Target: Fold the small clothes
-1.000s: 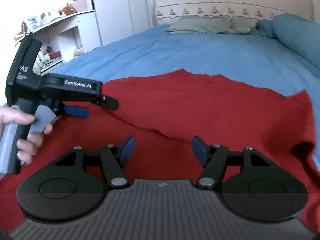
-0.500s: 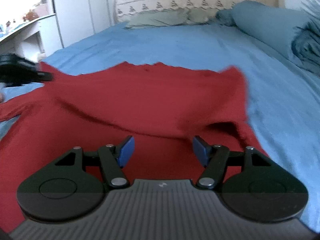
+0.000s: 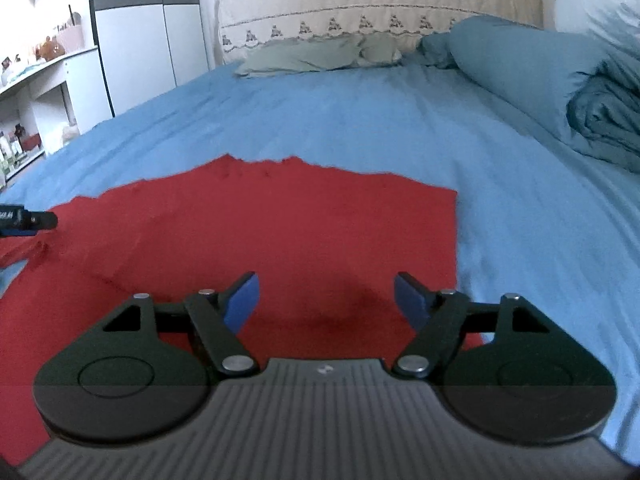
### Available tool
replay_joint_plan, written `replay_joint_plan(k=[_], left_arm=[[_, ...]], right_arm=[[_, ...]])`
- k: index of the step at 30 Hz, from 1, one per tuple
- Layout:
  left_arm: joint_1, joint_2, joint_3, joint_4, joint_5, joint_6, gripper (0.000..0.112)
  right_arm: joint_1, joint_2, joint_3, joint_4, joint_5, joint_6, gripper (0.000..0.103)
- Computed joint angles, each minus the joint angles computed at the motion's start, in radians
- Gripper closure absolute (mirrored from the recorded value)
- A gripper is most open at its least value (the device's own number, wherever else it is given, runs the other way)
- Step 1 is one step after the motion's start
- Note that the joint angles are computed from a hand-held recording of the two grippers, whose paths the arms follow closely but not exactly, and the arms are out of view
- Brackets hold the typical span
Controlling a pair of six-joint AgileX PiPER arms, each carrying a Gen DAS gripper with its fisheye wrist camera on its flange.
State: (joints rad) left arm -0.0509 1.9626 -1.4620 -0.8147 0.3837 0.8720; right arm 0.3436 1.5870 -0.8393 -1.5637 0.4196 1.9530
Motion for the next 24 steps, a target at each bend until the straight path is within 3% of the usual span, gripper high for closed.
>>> replay_joint_plan(k=[3,5,8,12,15,18,21,22,24], left_arm=[[-0.025,0.061,-0.077,0.059,0.034,-0.030,0.050],[-0.034,0.112,-0.149,0.203,0.075,-0.188,0.050],[-0.020,0.159,-0.191,0.256,0.108,-0.266,0.051],[-0.017,0.114,-0.136,0.266,0.088,-0.243,0.051],[-0.003,0.069,-0.115,0.294,0.114,-0.297,0.051],[0.028,-0.039,-0.016,0.227,0.095,-0.231,0.048],[0.066,-0.171,0.087,0.175,0.080,-0.153,0.030],[0.083,-0.219,0.120,0.154,0.081,-0.129,0.015],[0.135,-0.315,0.184,0.085,0.094,-0.069,0.009]], right_arm=[[-0.033,0.056,-0.037,-0.005,-0.031,0.001,0.013],[-0.041,0.085,-0.051,0.097,-0.018,-0.096,0.013],[-0.061,0.048,0.024,0.010,-0.029,0.007,0.013],[-0.052,0.011,0.060,0.039,-0.005,-0.057,0.013],[-0.021,-0.008,0.047,0.193,0.067,-0.193,0.012],[0.011,-0.100,0.088,0.207,0.085,-0.182,0.012],[0.116,-0.194,0.086,0.265,0.188,-0.265,0.007],[0.158,-0.224,0.073,0.296,0.223,-0.302,0.001],[0.229,-0.265,0.044,0.339,0.276,-0.351,0.000]])
